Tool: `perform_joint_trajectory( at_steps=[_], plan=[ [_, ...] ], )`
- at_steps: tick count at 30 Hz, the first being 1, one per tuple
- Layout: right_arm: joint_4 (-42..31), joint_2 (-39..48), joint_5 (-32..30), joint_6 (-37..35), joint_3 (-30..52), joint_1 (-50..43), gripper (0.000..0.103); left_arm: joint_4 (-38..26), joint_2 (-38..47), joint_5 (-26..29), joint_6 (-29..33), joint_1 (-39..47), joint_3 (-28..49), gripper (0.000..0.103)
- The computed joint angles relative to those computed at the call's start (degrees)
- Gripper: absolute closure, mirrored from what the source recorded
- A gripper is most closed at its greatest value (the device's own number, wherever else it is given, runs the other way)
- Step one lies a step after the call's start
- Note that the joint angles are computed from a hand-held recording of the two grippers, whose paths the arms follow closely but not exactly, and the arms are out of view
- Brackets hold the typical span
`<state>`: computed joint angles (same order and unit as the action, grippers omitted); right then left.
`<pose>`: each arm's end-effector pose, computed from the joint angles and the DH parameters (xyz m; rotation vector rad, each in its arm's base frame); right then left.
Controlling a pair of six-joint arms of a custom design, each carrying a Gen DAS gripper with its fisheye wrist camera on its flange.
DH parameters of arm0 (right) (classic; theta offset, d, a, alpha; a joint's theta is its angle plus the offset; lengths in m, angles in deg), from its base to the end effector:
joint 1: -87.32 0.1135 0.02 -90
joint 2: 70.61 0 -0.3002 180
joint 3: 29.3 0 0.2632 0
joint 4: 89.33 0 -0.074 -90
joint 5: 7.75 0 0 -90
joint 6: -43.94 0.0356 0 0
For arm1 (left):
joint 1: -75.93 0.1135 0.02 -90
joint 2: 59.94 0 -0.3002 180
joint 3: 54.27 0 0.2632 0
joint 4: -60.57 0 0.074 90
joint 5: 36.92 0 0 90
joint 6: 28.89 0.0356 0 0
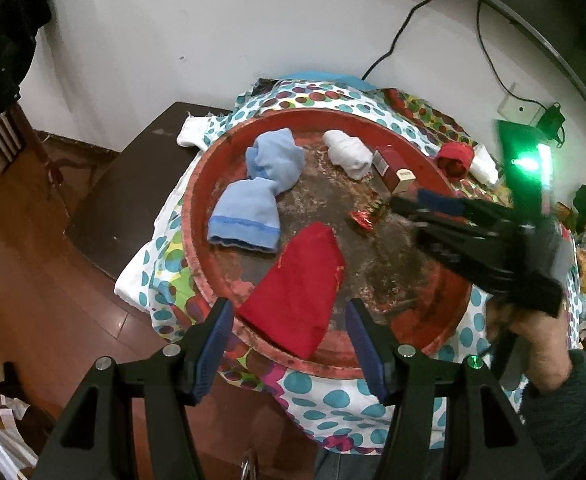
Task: Organize objects
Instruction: 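Grasp the clear plastic bag with the right tool while the left tool grasps another red sock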
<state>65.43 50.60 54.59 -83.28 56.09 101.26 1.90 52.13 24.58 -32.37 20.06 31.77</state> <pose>0.4231 0.1220 0.1239 -1.2302 2.1999 0.4755 0.2267 -0.3042 0.1714 -0.8795 2.4867 0.0593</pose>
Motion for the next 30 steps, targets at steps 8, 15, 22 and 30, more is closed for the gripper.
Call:
perform_joint_trajectory(
  at_steps=[8,15,22,30],
  plan=[
    [1.4,7.4,2.8,0.2,11.3,-13.8,0.063,2.2,3.8,0.4,4.0,0.3,3.3,0.043],
    [-1.6,18.9,7.3,4.2,31.2,-22.8,0.054,6.2,9.8,0.1,11.4,0.6,8.5,0.043],
    [-16.3,32.7,6.3,4.5,54.8,-25.1,0.05,3.3,15.0,-3.2,14.6,0.8,16.5,0.043],
    [-19.9,36.7,3.2,2.6,59.7,-24.7,0.068,-5.0,26.2,-4.5,28.0,7.0,38.0,0.043]
  ],
)
